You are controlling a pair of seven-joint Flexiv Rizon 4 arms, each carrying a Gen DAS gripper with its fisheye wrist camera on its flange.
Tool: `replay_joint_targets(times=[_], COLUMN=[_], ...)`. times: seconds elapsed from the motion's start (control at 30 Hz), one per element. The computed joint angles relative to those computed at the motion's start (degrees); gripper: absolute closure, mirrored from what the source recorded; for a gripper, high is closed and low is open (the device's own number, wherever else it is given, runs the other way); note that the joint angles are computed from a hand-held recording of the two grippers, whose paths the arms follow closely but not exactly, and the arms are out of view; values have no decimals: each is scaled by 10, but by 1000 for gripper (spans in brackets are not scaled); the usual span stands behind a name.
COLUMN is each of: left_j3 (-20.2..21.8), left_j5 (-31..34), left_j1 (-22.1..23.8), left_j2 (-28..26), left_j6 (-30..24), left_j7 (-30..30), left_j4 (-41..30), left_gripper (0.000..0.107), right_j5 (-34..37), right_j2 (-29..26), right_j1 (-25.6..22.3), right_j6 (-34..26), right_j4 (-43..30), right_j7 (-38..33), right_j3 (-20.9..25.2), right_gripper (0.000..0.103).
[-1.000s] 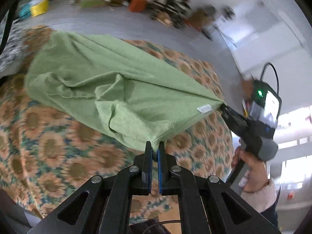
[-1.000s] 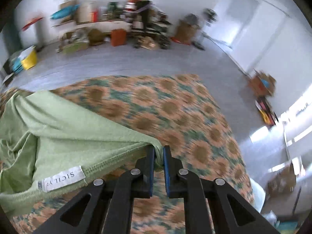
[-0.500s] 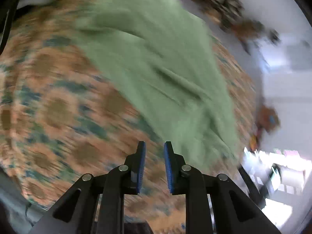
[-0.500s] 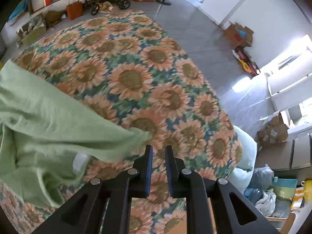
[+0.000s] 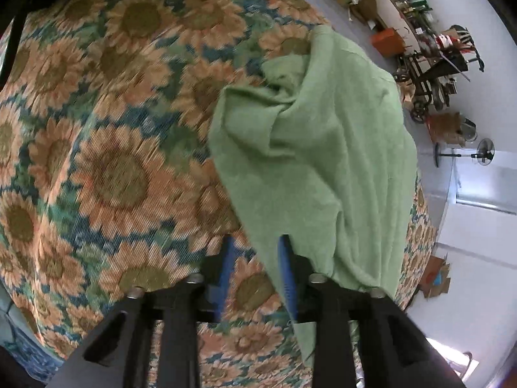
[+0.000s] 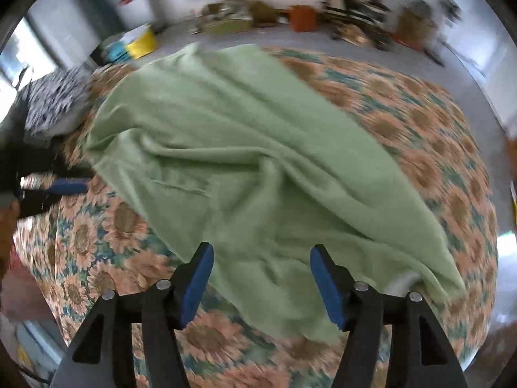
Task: Fold clothes
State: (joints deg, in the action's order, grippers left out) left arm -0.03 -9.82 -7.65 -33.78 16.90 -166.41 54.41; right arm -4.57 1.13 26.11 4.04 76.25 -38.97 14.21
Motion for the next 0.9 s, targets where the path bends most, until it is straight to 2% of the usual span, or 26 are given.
replay_joint_targets(times=[0.03,0.1,0.13,0.3,0.4,0.5,0.57,0.6,0.63,0.67,0.7,0.73,0.77,0.9], left_j3=[0,-2,-1,-2,-5,-9,-9,-7,-6,-4,-2,1,2,17], left_j5=[3,6,7,-1,-5,-10,-7,-1,5,12,18,25,31,57], left_j1=[0,1,1,5,6,7,5,2,-1,-5,-9,-13,-16,-25], left_j2=[-6,-15,-17,-11,-13,-24,-37,-51,-67,-73,-79,-86,-88,-32], left_j6=[-4,-15,-22,-24,-21,-25,-46,-76,-108,-129,-149,-171,-184,-182], left_j7=[6,19,21,22,31,47,54,58,63,68,73,78,84,80], left_j4=[-12,-31,-36,-22,-22,-35,-59,-88,-119,-134,-148,-164,-171,-99], left_gripper=[63,61,60,60,60,60,60,60,64,94,107,107,107,107], right_j5=[0,9,15,83,167,195,213,210,206,202,195,185,169,116], right_j2=[-10,-18,-11,57,96,110,124,128,131,135,139,144,146,137], right_j1=[3,7,8,11,31,56,58,57,56,54,50,45,40,35], right_j6=[-13,-39,-46,-83,-128,-169,-170,-172,-176,-178,-177,-176,-177,-148], right_j4=[-8,-15,-9,37,48,44,52,52,51,51,51,50,47,44], right_j7=[-8,-14,-11,22,39,59,94,110,125,139,156,173,189,182], right_j3=[0,1,3,22,39,59,61,62,61,59,59,58,58,58], right_gripper=[57,94,99,99,100,100,99,97,88,81,65,57,55,46])
